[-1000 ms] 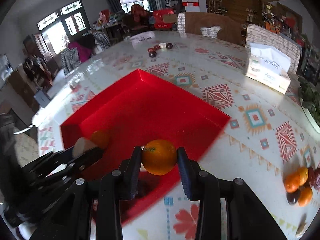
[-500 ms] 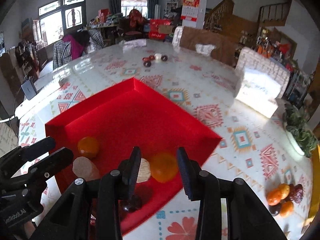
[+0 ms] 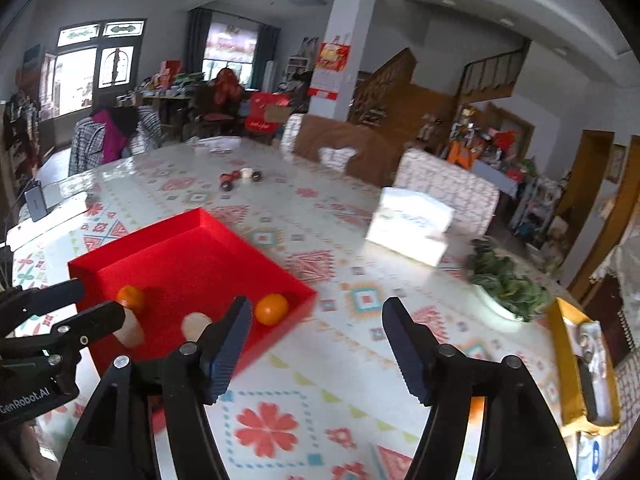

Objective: Organize fruits
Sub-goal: 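Lower the cake and orange into the red tray and open both tools, then withdraw both open tools from the tray back toward the table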

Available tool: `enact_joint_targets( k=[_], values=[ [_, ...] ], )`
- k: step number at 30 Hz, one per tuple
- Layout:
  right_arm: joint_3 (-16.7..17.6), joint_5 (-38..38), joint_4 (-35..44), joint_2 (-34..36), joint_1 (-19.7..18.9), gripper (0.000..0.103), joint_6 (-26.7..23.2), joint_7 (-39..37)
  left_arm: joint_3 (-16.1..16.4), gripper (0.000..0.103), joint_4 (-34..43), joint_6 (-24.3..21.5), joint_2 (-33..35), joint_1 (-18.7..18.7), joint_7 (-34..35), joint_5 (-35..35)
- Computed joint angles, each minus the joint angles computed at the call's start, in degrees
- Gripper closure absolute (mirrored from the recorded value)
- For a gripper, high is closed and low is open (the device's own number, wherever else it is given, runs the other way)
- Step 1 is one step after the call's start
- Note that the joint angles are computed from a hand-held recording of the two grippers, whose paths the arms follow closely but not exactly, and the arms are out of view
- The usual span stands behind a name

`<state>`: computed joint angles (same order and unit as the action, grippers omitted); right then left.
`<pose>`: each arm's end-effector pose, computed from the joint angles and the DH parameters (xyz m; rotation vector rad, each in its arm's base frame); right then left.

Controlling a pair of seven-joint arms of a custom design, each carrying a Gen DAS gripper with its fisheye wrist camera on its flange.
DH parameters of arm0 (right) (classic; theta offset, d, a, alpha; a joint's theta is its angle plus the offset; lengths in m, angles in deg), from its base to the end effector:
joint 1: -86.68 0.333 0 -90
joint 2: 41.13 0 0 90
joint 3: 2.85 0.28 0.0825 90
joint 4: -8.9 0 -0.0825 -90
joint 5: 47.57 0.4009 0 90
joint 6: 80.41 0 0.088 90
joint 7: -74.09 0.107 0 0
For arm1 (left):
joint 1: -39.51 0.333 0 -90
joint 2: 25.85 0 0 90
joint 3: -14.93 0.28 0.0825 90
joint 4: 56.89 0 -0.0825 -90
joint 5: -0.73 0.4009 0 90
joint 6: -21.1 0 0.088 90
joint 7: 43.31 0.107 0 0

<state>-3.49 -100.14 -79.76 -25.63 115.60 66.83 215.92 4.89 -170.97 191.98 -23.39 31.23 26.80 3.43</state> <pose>0.6091 0.3432 0.5385 -1.7905 1.4763 -1.0312 0.5956 -0.1992 0.5134 -1.7397 1.7594 -1.1303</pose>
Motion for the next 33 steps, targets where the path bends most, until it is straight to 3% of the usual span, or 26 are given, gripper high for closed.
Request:
enact_joint_targets(
  k=[4, 12, 18, 20, 22, 25, 29, 33],
  values=[
    [-0.46, -5.00, -6.47, -5.52, -0.52, 0.030, 0.68, 6.06, -0.34, 0.041, -0.57, 0.14, -1.23, -0.99, -2.81, 4.30],
    [2.71, -11.49, -17.32, -15.60, -6.67, 0.024, 1.42, 14.98, -1.58, 0.040, -0.33, -0.40, -2.65, -2.42, -6.91, 10.99],
    [2.74, -5.23, -25.48, -25.59, -13.42, 0.023, 5.12, 10.51, -2.61, 0.040, 0.30, 0.84, -4.01, -3.99, -1.11, 6.22],
    [0.19, 2.49, -28.78, -30.19, -14.87, 0.023, 8.76, 4.84, -2.91, 0.040, 0.47, 1.90, -4.16, -4.17, -1.30, 7.32],
    [-3.57, 12.43, -30.48, -34.52, -14.76, 0.023, 9.26, -2.50, -3.26, 0.040, 1.06, 2.65, -3.91, -4.52, -0.99, 8.17],
    [-4.42, 16.33, -29.16, -38.05, -17.76, 0.023, 4.96, -5.51, -3.61, 0.040, 2.54, 2.98, -2.64, -5.64, 3.61, 3.24],
    [-0.59, 12.30, -24.13, -40.31, -25.16, 0.023, -4.08, -5.94, -4.15, 0.040, 5.01, 2.49, -0.71, -6.78, 7.12, -0.01],
    [1.17, 13.77, -20.74, -41.56, -28.67, 0.023, -7.82, -8.99, -5.04, 0.040, 7.02, 1.87, 0.90, -7.36, 11.83, -4.35]
  ],
)
